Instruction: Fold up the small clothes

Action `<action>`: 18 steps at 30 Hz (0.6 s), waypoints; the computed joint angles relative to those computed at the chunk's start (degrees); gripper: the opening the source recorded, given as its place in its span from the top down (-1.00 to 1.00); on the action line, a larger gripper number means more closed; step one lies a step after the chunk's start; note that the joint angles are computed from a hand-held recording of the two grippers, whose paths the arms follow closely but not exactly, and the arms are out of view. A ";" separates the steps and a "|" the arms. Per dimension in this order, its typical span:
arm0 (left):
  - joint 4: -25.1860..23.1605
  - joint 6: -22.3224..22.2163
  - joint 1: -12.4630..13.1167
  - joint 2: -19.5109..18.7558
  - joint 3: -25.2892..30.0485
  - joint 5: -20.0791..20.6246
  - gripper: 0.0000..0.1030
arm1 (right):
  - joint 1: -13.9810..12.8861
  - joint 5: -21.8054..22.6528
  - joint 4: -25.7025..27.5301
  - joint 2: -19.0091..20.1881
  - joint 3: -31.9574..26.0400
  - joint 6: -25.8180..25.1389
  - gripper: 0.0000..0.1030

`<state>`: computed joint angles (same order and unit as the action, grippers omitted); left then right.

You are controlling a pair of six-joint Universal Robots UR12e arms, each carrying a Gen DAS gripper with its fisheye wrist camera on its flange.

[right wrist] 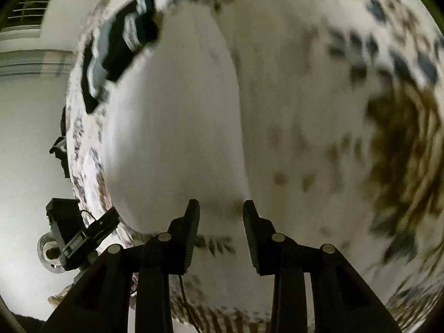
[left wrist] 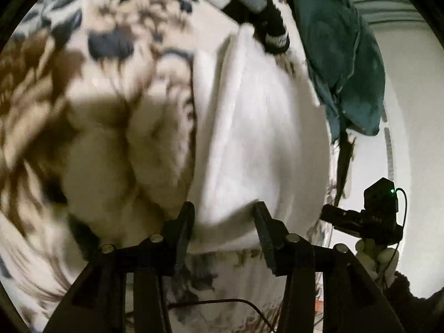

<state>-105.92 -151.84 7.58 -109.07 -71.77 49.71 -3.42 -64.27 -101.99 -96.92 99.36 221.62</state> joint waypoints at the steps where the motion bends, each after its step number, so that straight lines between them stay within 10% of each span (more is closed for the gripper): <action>1: 1.75 -0.58 -0.23 0.56 -0.97 0.19 0.29 | 0.26 0.53 -0.94 -0.32 1.00 1.02 0.33; 3: 5.27 -2.71 -0.97 1.06 -1.90 1.97 0.75 | 0.99 -0.27 -2.67 -0.51 2.11 2.47 0.33; 7: 10.39 -6.48 -1.17 1.84 -2.29 3.50 0.79 | 1.73 -3.23 -4.01 -0.66 2.13 4.43 0.85; 13: 9.58 -4.28 -1.26 1.50 -1.25 9.94 0.88 | 2.38 -12.89 2.85 -0.31 -1.70 4.70 0.97; 18: 3.62 -1.80 -0.60 0.59 1.03 9.47 0.86 | 0.03 -6.13 3.18 -0.01 -0.60 2.12 0.94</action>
<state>-102.30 -153.65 6.99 -108.47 -70.73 59.18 -3.39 -70.39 -98.80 -96.93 98.75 223.74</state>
